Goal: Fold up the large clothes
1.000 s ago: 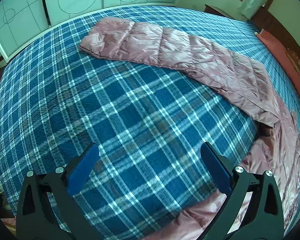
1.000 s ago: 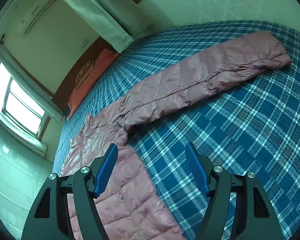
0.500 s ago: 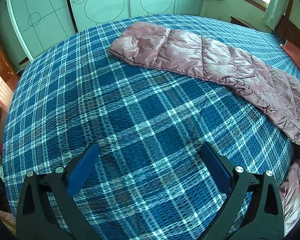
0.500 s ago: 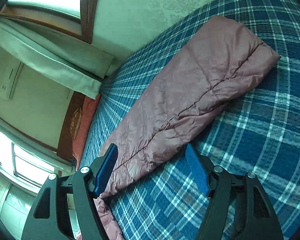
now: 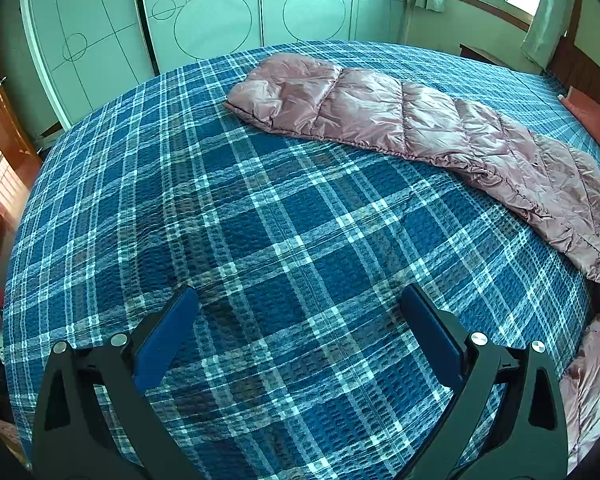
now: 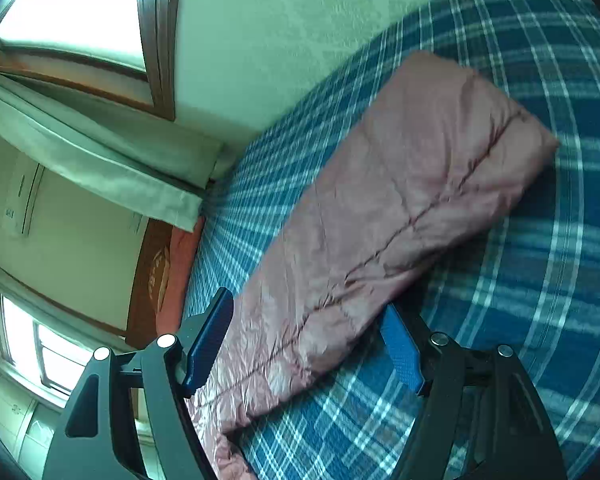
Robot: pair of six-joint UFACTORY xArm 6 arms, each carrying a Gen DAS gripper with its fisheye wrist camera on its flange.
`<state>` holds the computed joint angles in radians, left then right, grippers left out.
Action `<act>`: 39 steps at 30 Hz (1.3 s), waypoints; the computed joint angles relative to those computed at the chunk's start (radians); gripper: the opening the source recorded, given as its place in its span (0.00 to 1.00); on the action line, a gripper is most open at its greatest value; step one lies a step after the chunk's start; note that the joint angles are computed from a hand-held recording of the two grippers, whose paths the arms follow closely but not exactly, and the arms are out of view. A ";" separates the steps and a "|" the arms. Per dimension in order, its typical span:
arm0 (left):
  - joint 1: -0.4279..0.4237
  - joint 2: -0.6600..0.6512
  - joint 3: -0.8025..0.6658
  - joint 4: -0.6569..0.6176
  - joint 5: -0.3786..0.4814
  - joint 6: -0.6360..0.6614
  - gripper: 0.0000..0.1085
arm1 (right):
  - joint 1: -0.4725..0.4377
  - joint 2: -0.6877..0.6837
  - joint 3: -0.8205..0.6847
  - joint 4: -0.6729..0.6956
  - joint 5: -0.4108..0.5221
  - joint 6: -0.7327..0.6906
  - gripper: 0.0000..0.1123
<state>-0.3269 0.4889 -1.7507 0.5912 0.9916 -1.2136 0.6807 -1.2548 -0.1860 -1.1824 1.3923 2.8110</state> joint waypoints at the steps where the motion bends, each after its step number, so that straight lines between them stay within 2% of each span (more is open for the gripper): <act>1: 0.003 0.001 0.000 0.000 -0.002 0.002 0.93 | -0.025 -0.020 0.013 0.009 0.003 -0.003 0.64; 3: 0.005 0.002 -0.005 -0.004 -0.002 0.006 0.93 | -0.071 -0.057 0.041 0.004 -0.010 0.001 0.61; 6: 0.012 -0.002 0.004 -0.005 -0.015 0.009 0.93 | -0.211 -0.045 0.022 0.058 -0.121 -0.145 0.45; 7: 0.010 0.000 0.000 -0.002 -0.010 0.009 0.93 | -0.289 -0.035 0.022 0.057 -0.206 -0.182 0.31; 8: 0.010 0.001 -0.001 -0.001 -0.009 0.009 0.93 | -0.325 -0.029 0.017 0.066 -0.248 -0.215 0.19; 11: 0.009 0.003 -0.003 0.003 -0.009 0.007 0.93 | -0.289 0.060 -0.067 0.053 -0.219 -0.313 0.10; 13: 0.008 0.005 -0.005 0.005 -0.008 0.006 0.93 | -0.235 0.143 -0.141 0.021 -0.192 -0.364 0.10; 16: 0.009 0.006 -0.004 0.009 -0.012 0.003 0.93 | -0.213 0.321 -0.278 -0.031 -0.229 -0.442 0.09; 21: 0.010 0.008 -0.003 0.009 -0.012 0.006 0.93 | -0.224 0.656 -0.552 -0.101 -0.390 -0.590 0.09; 26: 0.010 0.005 0.002 0.011 -0.017 0.001 0.93 | -0.220 0.989 -0.851 -0.093 -0.526 -0.781 0.09; 30: 0.010 0.005 0.003 0.010 -0.021 -0.001 0.93 | -0.212 1.265 -1.120 -0.004 -0.625 -1.004 0.09; 33: 0.014 0.003 0.011 0.012 -0.033 -0.006 0.93 | -0.190 1.443 -1.298 0.108 -0.659 -1.183 0.09; 37: 0.014 0.006 0.007 0.011 -0.033 -0.006 0.93 | -0.178 1.635 -1.490 0.299 -0.687 -1.412 0.09; 39: 0.014 0.005 0.008 0.013 -0.033 -0.007 0.93 | -0.163 1.718 -1.583 0.396 -0.668 -1.513 0.09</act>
